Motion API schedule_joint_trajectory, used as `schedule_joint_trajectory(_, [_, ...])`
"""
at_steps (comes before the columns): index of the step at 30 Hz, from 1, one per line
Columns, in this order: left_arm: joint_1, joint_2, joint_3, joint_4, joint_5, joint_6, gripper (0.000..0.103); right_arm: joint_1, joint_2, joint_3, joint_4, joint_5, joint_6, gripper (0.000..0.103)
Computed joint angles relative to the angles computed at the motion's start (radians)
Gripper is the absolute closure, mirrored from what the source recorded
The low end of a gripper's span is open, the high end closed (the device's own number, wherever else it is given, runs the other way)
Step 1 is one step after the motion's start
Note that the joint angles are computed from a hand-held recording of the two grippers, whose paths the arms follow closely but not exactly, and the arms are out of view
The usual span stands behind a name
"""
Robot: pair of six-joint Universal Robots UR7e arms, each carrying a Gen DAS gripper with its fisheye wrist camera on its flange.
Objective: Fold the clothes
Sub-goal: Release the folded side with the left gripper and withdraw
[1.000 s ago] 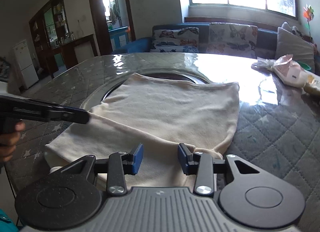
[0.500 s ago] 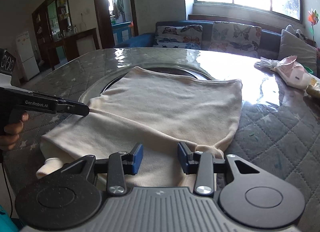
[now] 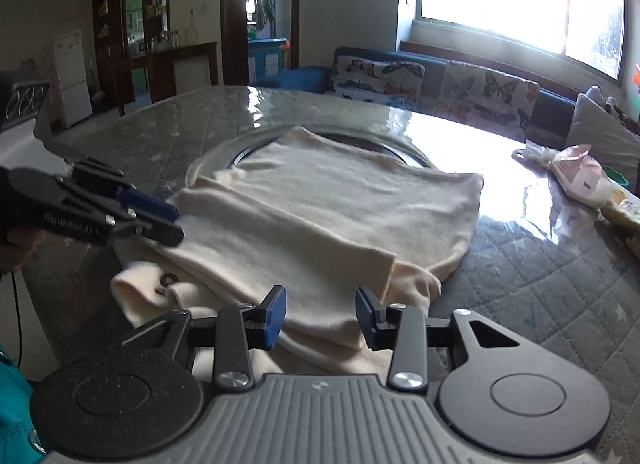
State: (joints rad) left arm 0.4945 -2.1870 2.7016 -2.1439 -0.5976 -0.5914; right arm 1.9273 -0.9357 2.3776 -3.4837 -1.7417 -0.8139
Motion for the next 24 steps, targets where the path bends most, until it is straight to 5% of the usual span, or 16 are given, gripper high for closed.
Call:
schedule_joint_trajectory(7, [-0.108,-0.183,-0.016,0.298,-0.019,-0.021,0.061,0.0,0.005,0.011,0.007,-0.016,-0.025,0.063])
schedule_joint_trajectory(14, [-0.248,-0.325,-0.041,0.626,-0.071,-0.031,0.055,0.008,-0.076,0.049,0.037,-0.018,-0.077,0.047])
schedule_joint_trajectory(17, [-0.264,-0.323,-0.026,0.636,-0.08,-0.005,0.055,0.01,-0.091,0.062,0.035,-0.023,-0.101,0.032])
schedule_joint_trajectory(24, [-0.25,-0.288,0.038,0.5,-0.053,0.178,0.056,0.01,-0.106,0.085,0.038,-0.051,-0.18,0.026])
